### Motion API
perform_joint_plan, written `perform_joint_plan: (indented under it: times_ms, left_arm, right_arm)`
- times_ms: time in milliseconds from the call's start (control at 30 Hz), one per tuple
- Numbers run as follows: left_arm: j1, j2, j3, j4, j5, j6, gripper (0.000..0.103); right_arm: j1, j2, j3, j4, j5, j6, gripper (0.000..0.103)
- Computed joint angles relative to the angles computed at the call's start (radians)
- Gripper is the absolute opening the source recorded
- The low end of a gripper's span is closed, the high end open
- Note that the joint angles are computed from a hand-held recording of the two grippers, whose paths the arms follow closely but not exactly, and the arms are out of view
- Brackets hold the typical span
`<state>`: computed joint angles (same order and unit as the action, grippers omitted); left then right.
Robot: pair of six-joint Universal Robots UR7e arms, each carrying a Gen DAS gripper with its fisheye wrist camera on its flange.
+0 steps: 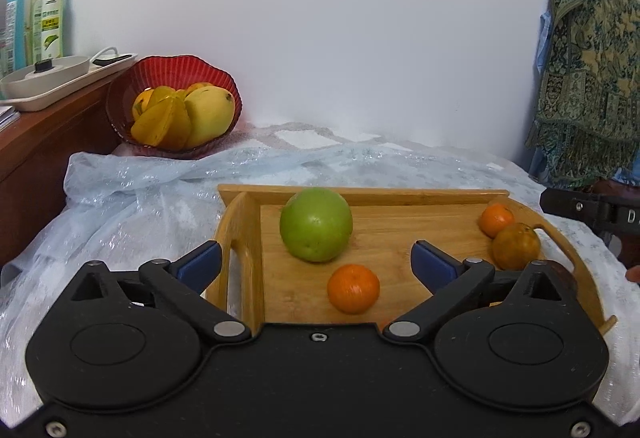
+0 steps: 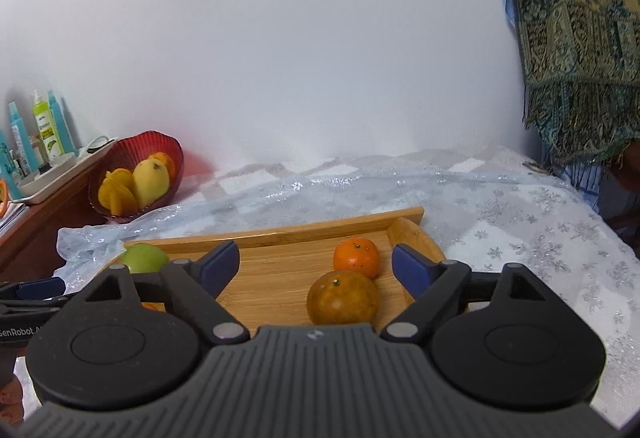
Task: Organize fruits
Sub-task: 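Withdraw both grippers from the tray toward the red dates on the cloth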
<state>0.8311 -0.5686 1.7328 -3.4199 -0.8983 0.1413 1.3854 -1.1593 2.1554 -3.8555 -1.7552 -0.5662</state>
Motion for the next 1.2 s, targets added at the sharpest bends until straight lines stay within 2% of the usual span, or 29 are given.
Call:
perform_joint_plan:
  times_ms: [167, 400, 567, 833, 1067, 1200]
  left_arm:
    - [-0.026, -0.026, 0.087, -0.078, 0.021, -0.030, 0.102]
    - [-0.068, -0.071, 0.244, -0.170, 0.034, -0.066, 0.102]
    - [-0.107, -0.096, 0.354, -0.219, 0.058, -0.094, 0.102]
    - [-0.186, -0.130, 0.490, -0.257, 0.097, -0.142, 0.102]
    - [-0.250, -0.147, 0.627, -0.307, 0.118, -0.280, 0.102]
    - [-0.277, -0.139, 0.675, -0.321, 0.141, -0.318, 0.102]
  right_arm:
    - [-0.009, 0.022, 0.077, -0.169, 0.016, -0.020, 0.095]
    - [-0.038, 0.061, 0.203, -0.423, 0.094, -0.054, 0.102]
    - [-0.057, 0.106, 0.293, -0.578, 0.127, -0.087, 0.103]
    - [-0.079, 0.187, 0.396, -0.746, 0.117, -0.131, 0.103]
    - [-0.099, 0.274, 0.466, -0.878, 0.093, -0.137, 0.103]
    - [-0.089, 0.341, 0.474, -0.942, 0.072, -0.178, 0.101]
